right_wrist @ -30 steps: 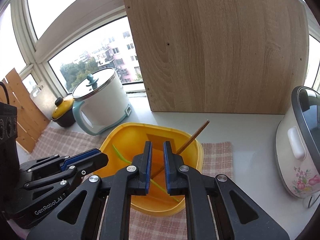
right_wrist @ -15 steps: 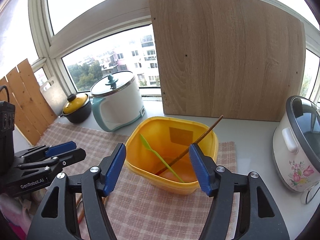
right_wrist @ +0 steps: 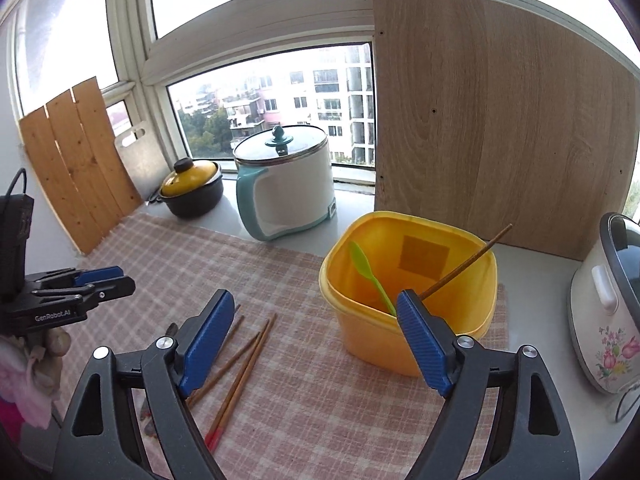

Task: Organize utensils
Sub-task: 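Move both open tools back over the remaining utensils on the cloth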

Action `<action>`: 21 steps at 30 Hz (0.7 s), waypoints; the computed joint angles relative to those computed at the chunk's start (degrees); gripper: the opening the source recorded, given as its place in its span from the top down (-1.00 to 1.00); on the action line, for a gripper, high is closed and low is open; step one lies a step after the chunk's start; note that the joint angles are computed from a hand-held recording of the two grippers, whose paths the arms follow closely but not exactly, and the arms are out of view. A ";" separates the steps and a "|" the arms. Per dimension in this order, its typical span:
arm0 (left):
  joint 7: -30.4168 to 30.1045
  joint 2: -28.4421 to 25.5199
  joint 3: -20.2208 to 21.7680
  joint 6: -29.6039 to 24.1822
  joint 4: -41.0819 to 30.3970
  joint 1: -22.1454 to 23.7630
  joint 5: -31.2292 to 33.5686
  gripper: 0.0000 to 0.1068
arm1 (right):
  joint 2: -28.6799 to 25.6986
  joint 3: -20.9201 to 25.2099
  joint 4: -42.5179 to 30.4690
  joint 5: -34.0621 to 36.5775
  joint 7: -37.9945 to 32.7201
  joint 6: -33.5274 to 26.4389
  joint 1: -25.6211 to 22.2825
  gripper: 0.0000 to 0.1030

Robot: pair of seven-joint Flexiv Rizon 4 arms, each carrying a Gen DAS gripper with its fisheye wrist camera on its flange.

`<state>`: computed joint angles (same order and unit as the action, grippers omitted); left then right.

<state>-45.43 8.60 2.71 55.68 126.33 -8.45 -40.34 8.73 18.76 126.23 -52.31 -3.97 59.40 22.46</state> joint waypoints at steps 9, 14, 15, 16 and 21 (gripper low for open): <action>-1.30 0.45 2.48 -2.88 3.99 3.53 1.84 0.21 | -4.50 -0.42 -0.87 3.34 -1.35 4.56 2.58 -0.61; -1.41 -0.80 2.44 -4.13 4.75 4.86 2.42 0.21 | -7.19 -0.92 -1.30 6.54 -2.88 6.68 4.47 -0.61; -1.37 -1.12 2.34 -4.09 4.82 5.04 2.54 0.21 | -7.63 -1.02 -1.44 7.41 -3.25 6.99 4.83 -0.61; -1.28 -1.48 2.23 -4.26 4.81 5.18 2.54 0.21 | -8.04 -1.15 -1.60 8.15 -3.48 7.25 5.15 -0.61; -0.68 -3.43 1.43 -4.92 4.49 5.60 3.16 0.21 | -10.03 -1.94 -2.54 10.89 -3.90 9.14 6.34 -0.60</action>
<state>-46.10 5.18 4.15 50.76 130.82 -2.85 -37.17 -1.30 16.83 123.70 -41.41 -7.87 68.54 28.80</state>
